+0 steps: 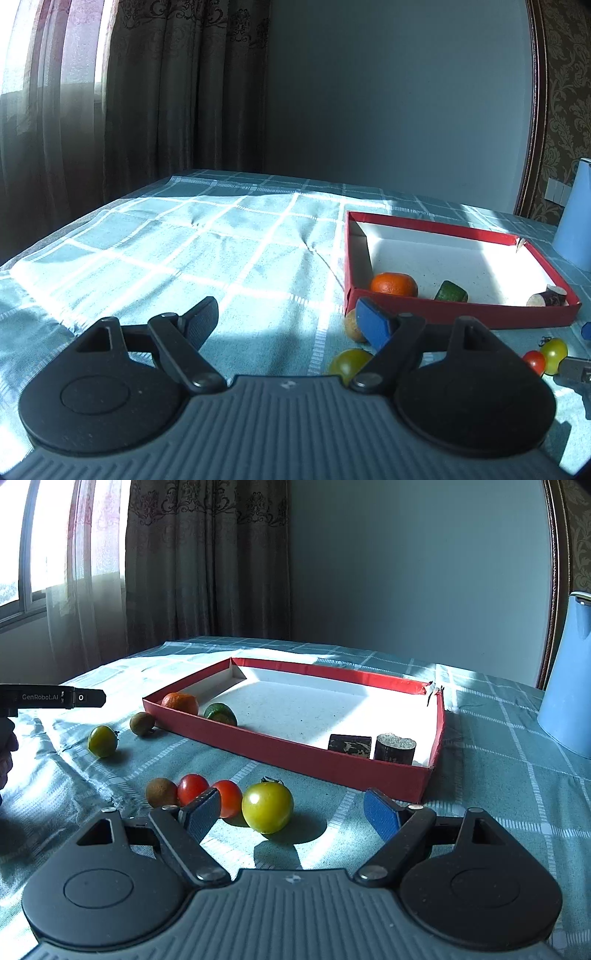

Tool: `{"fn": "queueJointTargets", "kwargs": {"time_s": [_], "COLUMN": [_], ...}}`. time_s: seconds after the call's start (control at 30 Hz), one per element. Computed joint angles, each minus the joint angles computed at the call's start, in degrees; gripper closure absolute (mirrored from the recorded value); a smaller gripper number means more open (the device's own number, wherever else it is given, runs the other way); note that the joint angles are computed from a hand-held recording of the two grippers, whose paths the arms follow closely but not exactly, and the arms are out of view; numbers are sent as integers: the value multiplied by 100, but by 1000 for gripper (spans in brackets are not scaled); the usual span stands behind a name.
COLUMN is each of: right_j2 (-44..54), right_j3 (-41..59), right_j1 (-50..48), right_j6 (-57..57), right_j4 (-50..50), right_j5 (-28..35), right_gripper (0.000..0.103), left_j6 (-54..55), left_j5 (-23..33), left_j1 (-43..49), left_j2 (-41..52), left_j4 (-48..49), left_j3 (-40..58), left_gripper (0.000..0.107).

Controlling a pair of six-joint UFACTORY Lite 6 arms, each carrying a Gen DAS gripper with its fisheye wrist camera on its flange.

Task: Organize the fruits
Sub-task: 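Grasp the yellow-green tomato with the right gripper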

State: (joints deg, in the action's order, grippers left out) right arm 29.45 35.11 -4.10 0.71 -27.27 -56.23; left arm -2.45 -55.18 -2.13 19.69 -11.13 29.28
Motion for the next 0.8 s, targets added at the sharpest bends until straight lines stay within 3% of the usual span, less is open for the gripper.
{"fn": "queueJointTargets", "kwargs": {"time_s": [0.17,0.27,0.47,0.57,0.8], "right_j2": [46,111,262,277,188], "right_j3": [183,334,692,701,425], "right_j1": [244,309,318,352,259], "right_j6": [-146,-113,233,234,146], "right_j4": [355,362,-22,-108,-7], "right_j5": [455,718,1101,1043,571], "right_gripper": [22,39,54,68,70], "left_j6": [-308,-330,-395,-438,-390], "left_j5": [88,26,75,154,213], "left_j1": [216,227,248,271,243], "left_j2": [46,43,84,80,128], "left_j4": [364,460,510,556,503], "left_j3": [20,-40,12,43,97], "left_gripper": [25,23,19,19,17]}}
